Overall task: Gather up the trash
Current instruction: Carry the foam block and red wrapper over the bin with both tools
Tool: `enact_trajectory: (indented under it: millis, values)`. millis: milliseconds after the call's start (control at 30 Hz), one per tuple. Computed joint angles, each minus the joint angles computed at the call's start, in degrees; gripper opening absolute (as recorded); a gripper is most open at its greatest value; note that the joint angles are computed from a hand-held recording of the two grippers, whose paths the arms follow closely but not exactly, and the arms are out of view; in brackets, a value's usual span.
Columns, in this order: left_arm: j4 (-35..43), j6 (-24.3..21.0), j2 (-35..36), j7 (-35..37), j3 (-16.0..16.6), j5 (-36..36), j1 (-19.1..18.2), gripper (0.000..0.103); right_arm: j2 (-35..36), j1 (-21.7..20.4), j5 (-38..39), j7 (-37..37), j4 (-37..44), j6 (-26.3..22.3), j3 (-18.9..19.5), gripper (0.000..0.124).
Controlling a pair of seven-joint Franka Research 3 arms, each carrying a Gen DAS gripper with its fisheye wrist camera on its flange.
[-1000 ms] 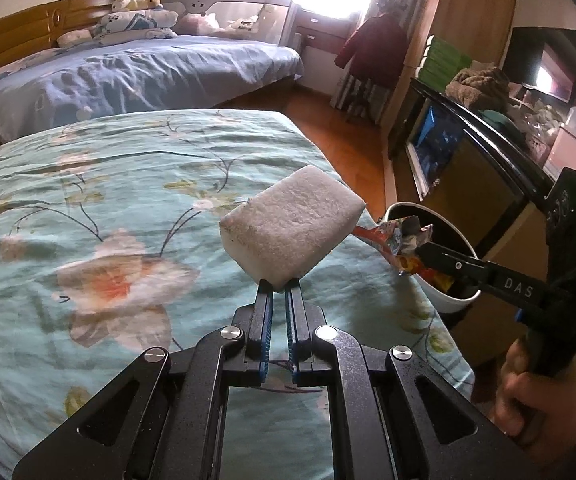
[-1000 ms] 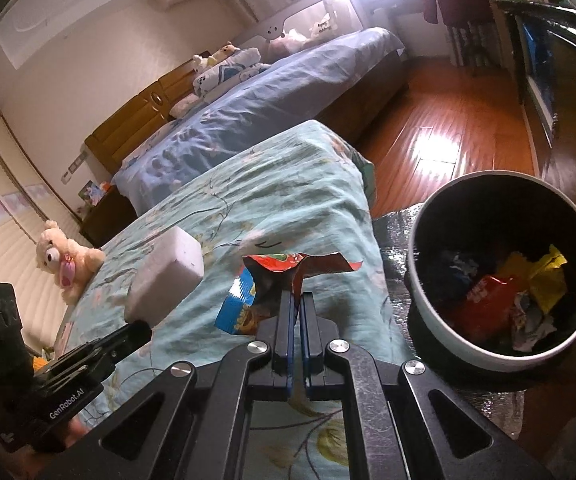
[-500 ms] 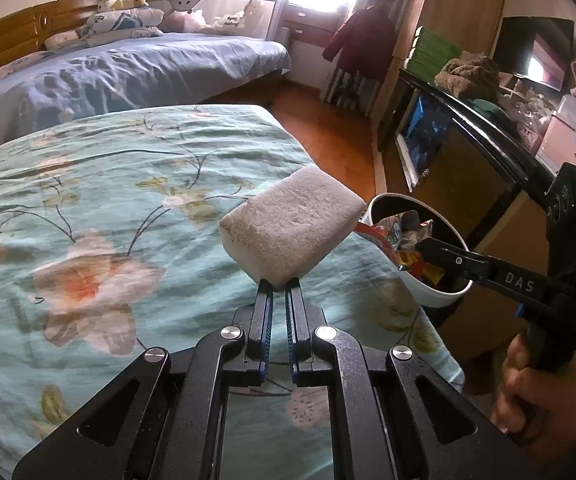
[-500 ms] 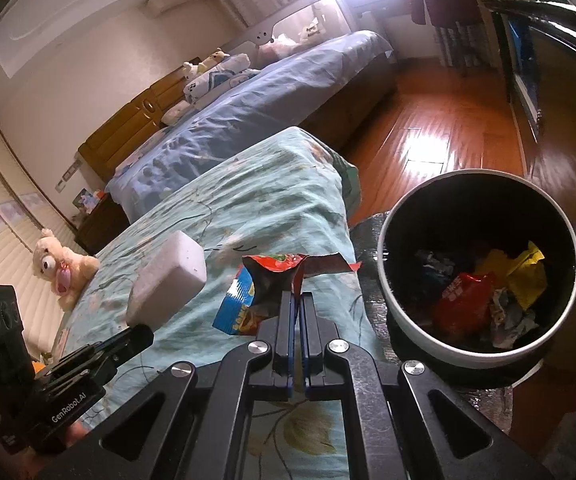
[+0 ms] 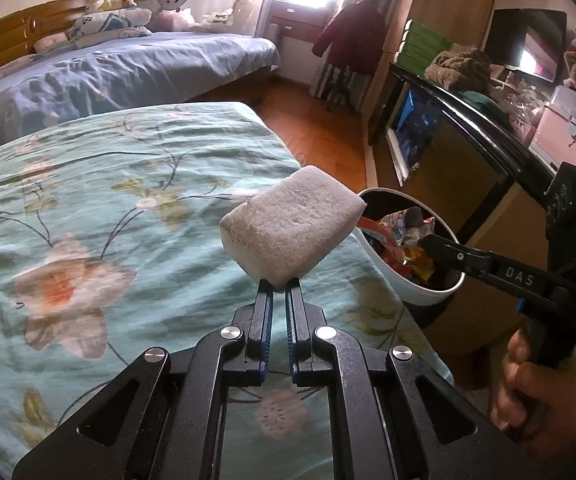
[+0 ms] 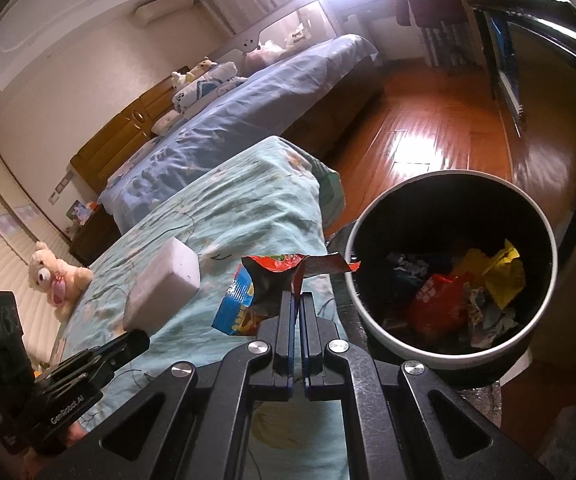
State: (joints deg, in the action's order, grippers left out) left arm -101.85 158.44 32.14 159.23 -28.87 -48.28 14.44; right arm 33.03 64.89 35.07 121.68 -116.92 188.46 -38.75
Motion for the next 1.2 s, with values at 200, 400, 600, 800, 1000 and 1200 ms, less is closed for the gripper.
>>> enact_trajectory:
  millis: [200, 400, 600, 800, 1000, 1200]
  values:
    - [-0.6, 0.0, -0.4, 0.5, -0.6, 0.0, -0.4, 0.006, -0.6, 0.3, 1.4, -0.4, -1.5, 0.8, -0.3, 0.002]
    - [-0.8, -0.2, -0.6, 0.8, -0.6, 0.1, -1.1, 0.006, -1.2, 1.1, 3.5, -1.6, -2.9, 1.4, -0.9, 0.002]
    - [-1.1, -0.3, -0.7, 0.7, -0.6, 0.6, -2.0, 0.006, -2.0, 2.1, 6.4, -3.5, -4.2, 2.1, -1.5, 0.002]
    - [-1.0, -0.3, -0.7, 0.3, -0.7, 1.3, -2.9, 0.006, -2.5, 2.8, 9.4, -5.7, -5.2, 2.7, -2.1, 0.002]
    - [-1.1, -0.2, -0.7, 0.2, -1.1, 2.0, -3.3, 0.006, -3.0, 3.0, 12.4, -7.9, -5.9, 3.4, -2.0, 0.002]
    - [-1.3, -0.1, -0.6, 0.0, -1.3, 2.8, -3.8, 0.006, -3.7, 1.8, 15.9, -11.1, -6.3, 4.3, -0.6, 0.002]
